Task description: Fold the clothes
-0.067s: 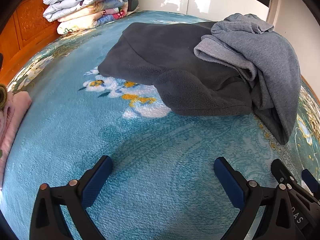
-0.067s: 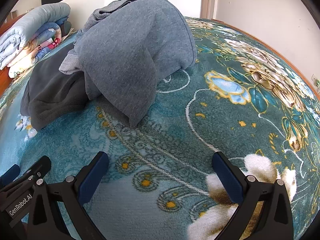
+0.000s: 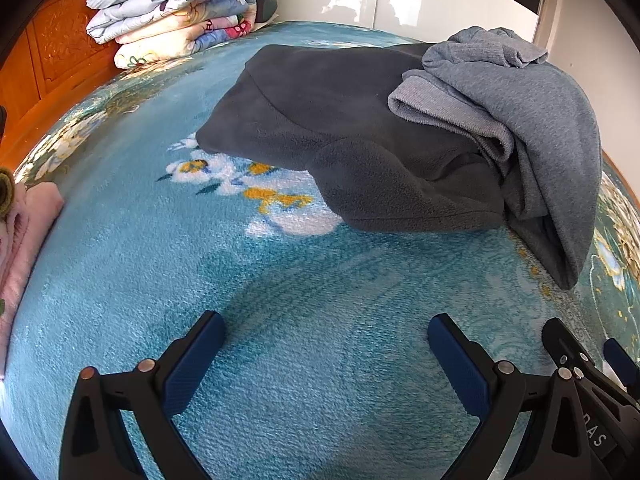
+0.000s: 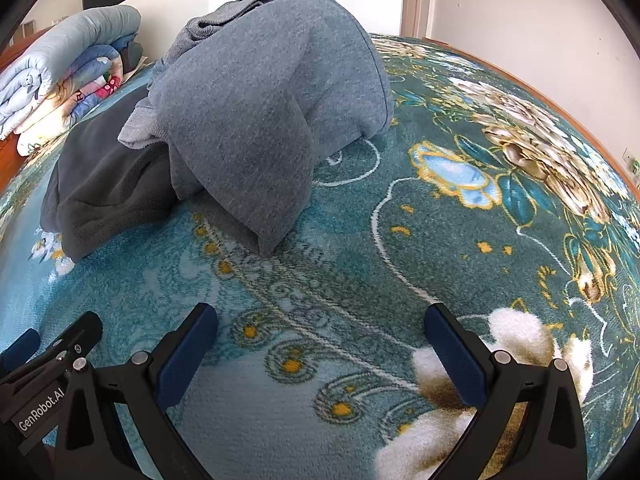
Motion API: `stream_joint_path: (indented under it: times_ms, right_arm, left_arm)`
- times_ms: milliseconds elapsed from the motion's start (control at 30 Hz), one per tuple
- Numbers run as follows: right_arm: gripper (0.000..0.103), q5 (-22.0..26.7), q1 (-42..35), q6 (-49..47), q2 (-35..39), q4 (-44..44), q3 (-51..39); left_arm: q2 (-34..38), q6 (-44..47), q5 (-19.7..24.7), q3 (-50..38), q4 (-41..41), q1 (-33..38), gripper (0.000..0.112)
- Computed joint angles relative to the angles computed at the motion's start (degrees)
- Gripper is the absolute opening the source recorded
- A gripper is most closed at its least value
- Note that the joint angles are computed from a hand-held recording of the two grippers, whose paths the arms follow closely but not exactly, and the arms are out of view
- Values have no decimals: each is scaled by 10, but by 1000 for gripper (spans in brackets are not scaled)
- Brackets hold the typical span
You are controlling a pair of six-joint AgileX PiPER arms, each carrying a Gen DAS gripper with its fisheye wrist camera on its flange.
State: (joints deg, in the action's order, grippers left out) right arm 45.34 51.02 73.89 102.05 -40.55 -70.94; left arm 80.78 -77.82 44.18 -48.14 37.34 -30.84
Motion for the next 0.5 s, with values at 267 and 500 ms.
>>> stream_joint_path:
  times_ms: [267, 500]
  right_arm:
    - [103, 9, 6, 2, 1, -3, -3]
    - [103, 14, 11, 1, 0, 4, -8]
  left_arm:
    - [-5, -1, 0, 6, 1, 0, 103]
    - [-1, 0, -3, 4, 2, 2, 103]
